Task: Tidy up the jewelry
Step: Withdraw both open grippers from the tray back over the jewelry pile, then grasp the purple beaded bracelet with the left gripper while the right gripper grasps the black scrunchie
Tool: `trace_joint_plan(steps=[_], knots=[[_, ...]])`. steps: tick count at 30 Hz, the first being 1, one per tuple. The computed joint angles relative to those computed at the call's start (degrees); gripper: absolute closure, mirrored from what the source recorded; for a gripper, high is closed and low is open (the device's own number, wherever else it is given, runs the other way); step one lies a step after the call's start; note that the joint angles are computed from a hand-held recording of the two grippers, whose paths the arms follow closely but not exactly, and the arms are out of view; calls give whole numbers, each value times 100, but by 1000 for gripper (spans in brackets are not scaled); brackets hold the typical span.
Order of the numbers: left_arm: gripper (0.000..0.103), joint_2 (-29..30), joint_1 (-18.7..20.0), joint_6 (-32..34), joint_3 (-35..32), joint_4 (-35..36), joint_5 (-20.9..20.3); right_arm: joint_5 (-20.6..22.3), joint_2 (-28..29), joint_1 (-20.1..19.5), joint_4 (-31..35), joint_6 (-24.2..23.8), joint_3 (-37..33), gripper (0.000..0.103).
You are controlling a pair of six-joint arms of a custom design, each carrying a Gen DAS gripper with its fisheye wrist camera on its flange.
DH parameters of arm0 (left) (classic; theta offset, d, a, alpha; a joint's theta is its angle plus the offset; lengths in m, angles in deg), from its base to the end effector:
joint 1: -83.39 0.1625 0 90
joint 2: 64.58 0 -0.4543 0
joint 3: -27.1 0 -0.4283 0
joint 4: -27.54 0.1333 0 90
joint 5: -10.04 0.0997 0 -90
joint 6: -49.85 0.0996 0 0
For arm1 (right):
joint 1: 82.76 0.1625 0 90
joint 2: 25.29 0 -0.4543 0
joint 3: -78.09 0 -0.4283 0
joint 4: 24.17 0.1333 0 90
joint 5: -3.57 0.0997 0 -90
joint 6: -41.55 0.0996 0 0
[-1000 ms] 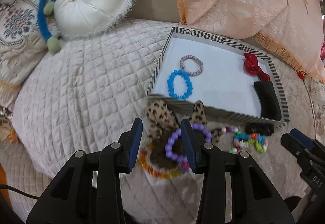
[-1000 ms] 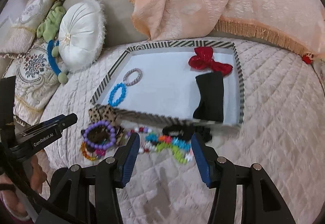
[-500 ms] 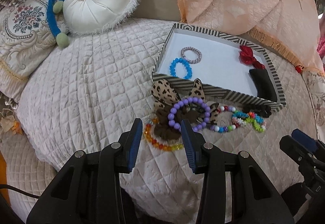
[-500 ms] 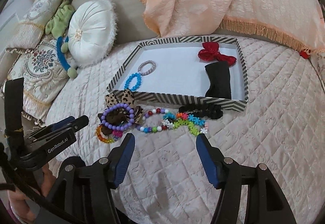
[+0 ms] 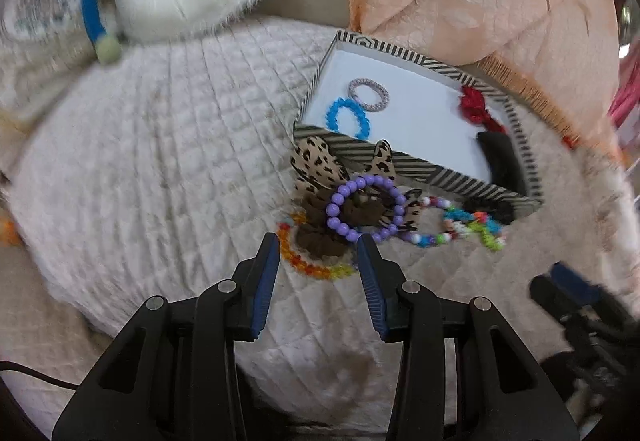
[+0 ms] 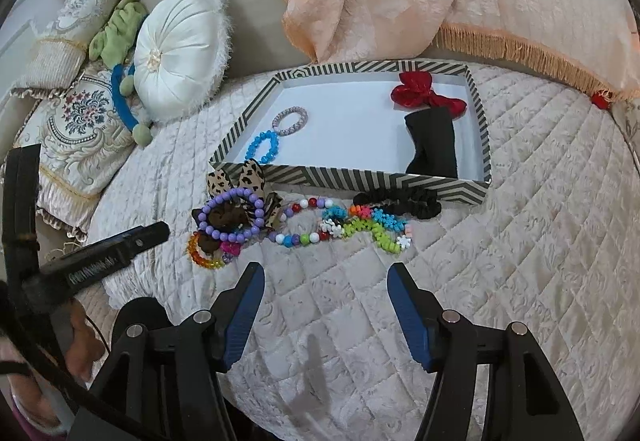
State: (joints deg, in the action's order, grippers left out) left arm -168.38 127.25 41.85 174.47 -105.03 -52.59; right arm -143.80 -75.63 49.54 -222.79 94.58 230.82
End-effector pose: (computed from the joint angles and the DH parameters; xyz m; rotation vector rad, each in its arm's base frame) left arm -0.0923 -0.3371 0.2183 0.8859 2.5452 -0.2777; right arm 0.2405 -0.1908 0.0513 -0.2881 -2.3230 1.0321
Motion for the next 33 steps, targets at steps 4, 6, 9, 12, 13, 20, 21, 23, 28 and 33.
trace_joint_plan(steps=[4,6,9,12,13,20,21,23,28,33], knots=[[62,168,342,-10,-214,-59,-40,51,100,-97,-300,-92,79,41],[61,244,509,-14,-319,-30,-135,93,166,-151,-468,-174,103,41],[61,330,618,-24,-387,-54,-174,155,256,-195,-663,-290,121,41],[60,444,660,-41,-448,-41,-258,165,290,-217,-792,-321,165,41],[60,482,652,-29,-455,-57,-277,166,279,-224,-796,-319,181,42],[60,1013,558,272,-524,-321,-275,176,285,-350,-999,-167,388,41],[60,1095,570,321,-553,-320,-296,206,306,-380,-1050,-165,415,41],[61,1345,561,500,-606,-356,-315,248,342,-435,-1106,-170,444,41],[60,1864,533,831,-735,-426,-319,417,585,-632,-1622,-391,500,41],[61,2285,495,994,-836,-589,-185,464,704,-836,-2019,-678,537,41]])
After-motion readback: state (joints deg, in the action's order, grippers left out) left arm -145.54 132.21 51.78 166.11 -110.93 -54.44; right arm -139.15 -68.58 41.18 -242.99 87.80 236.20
